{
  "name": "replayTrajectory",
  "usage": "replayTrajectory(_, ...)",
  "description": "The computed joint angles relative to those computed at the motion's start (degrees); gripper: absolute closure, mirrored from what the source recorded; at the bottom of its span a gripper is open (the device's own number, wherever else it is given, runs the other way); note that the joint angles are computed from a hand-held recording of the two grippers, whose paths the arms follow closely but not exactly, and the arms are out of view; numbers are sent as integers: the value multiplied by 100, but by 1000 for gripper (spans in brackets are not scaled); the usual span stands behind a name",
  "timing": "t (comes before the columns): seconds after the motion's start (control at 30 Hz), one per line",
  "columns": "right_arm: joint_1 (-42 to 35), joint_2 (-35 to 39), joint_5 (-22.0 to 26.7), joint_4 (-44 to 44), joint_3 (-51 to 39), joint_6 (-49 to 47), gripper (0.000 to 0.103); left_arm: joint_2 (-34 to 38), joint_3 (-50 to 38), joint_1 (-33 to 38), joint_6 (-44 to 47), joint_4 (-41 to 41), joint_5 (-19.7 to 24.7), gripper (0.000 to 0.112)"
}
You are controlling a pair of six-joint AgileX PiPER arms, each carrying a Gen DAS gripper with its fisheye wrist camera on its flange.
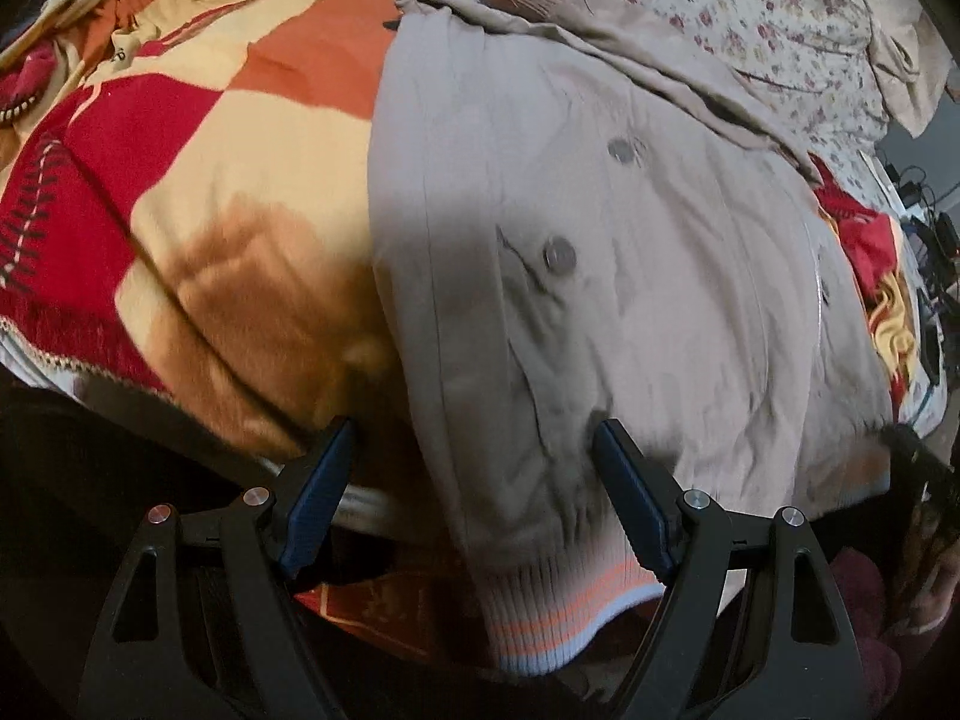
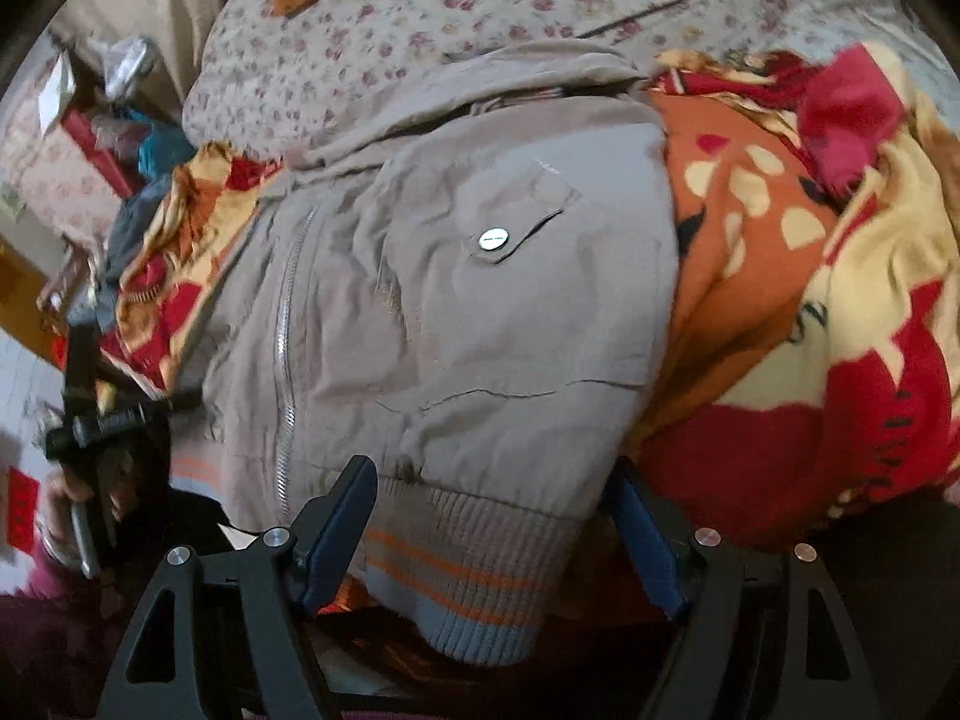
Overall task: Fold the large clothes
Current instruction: 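Grasp the ribbed jacket hem with both grippers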
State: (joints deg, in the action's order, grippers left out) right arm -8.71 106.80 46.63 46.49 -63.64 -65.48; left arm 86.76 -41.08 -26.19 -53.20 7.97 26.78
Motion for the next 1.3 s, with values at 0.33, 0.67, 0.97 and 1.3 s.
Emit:
replayTrajectory(0.33,127,-394,-118,21,391,-466,44,-19,182,-34,587,-710,-114,32)
replayTrajectory(0.67,148,-101,272,291,152,-644,41,-4,425,73,2008,-2060,-332,32)
replayTrajectory(0.97,11,481,768,426,-327,-467,47,-36,668,333,3112,-3296,-572,32)
replayTrajectory(1.3,495,390,408,-15,-238,-411,50,282,242,-17,1761,-2138,-462,32)
